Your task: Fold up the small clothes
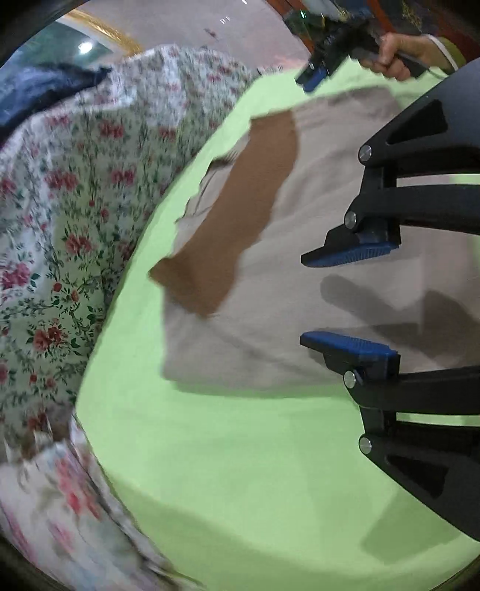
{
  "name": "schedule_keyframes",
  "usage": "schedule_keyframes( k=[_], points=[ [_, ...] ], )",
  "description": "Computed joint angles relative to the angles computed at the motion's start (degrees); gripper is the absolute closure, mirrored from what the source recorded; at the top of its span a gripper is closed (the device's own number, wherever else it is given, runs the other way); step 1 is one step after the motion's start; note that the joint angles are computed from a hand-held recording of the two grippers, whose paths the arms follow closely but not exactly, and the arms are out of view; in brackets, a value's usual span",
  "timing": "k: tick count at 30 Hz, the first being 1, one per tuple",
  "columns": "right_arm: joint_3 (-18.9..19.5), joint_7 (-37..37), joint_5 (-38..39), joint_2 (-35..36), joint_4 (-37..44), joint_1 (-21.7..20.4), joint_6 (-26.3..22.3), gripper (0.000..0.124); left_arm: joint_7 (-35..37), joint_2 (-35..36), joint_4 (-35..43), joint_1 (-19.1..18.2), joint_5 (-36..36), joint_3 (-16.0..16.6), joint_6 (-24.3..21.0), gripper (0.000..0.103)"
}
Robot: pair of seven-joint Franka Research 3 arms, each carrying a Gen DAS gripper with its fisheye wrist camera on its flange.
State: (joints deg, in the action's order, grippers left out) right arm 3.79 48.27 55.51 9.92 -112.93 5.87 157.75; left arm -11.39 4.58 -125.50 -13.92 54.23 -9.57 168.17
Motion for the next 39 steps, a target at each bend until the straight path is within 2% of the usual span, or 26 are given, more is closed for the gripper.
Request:
schedule_keyframes(
  k=[3,9,11,13,18,23,27,32,34,35,37,39],
  points=[
    [0.4,-3.2,4.0,-5.8,-7.6,0.3,-1.9,0.055,-15.5,-3.0,-3.1,-2.0,10.1,-1.0,0.9,0.055],
    [-1.3,-5.4,8.3,-12.5,-17.1,4.0,-4.0,0.055,-31.5,-4.6,-6.1,-3.6,17.5,-5.3,2.7,0.053],
    [-1.8,-6.4,10.0,-15.2,-20.6,5.1,-4.0,0.055,-40.2,-4.5,-6.5,-4.4,23.5,-6.1,3.3,0.052],
    [-2.4,-6.3,10.5,-17.2,-23.2,6.0,-3.6,0.055,-45.0,-3.9,-6.2,-5.2,26.7,-6.6,3.0,0.049],
    [-4.2,-5.2,10.6,-21.1,-27.4,7.2,-5.0,0.055,-53.3,-1.5,-4.4,-6.3,32.6,-6.0,3.5,0.045],
    [-5.2,-4.4,9.8,-23.4,-28.9,7.8,-5.6,0.055,-60.9,1.0,-1.3,-6.2,38.1,-5.0,2.2,0.04],
    [-5.6,-4.3,9.8,-23.9,-29.1,8.3,-5.7,0.055,-67.3,2.6,0.8,-5.4,42.6,-4.4,1.0,0.032],
    [-5.7,-4.2,10.2,-23.3,-28.1,8.7,-6.6,0.055,-66.9,3.2,1.5,-4.1,41.0,-3.4,-2.0,0.031],
    [-5.8,-4.5,10.5,-22.7,-27.4,8.8,-6.9,0.055,-65.8,2.6,0.8,-3.5,38.5,-2.9,-3.4,0.035],
    [-5.8,-4.6,10.7,-22.5,-27.1,8.7,-7.1,0.055,-64.5,2.4,0.5,-3.2,36.7,-2.7,-4.4,0.04],
    [-5.9,-5.1,11.2,-21.7,-26.3,8.6,-7.5,0.055,-61.8,1.9,0.0,-2.9,34.3,-2.4,-5.5,0.057],
    [-5.9,-5.6,11.3,-20.6,-25.2,8.2,-7.8,0.055,-61.1,2.2,0.1,-2.4,34.6,-1.9,-5.1,0.084]
  ],
)
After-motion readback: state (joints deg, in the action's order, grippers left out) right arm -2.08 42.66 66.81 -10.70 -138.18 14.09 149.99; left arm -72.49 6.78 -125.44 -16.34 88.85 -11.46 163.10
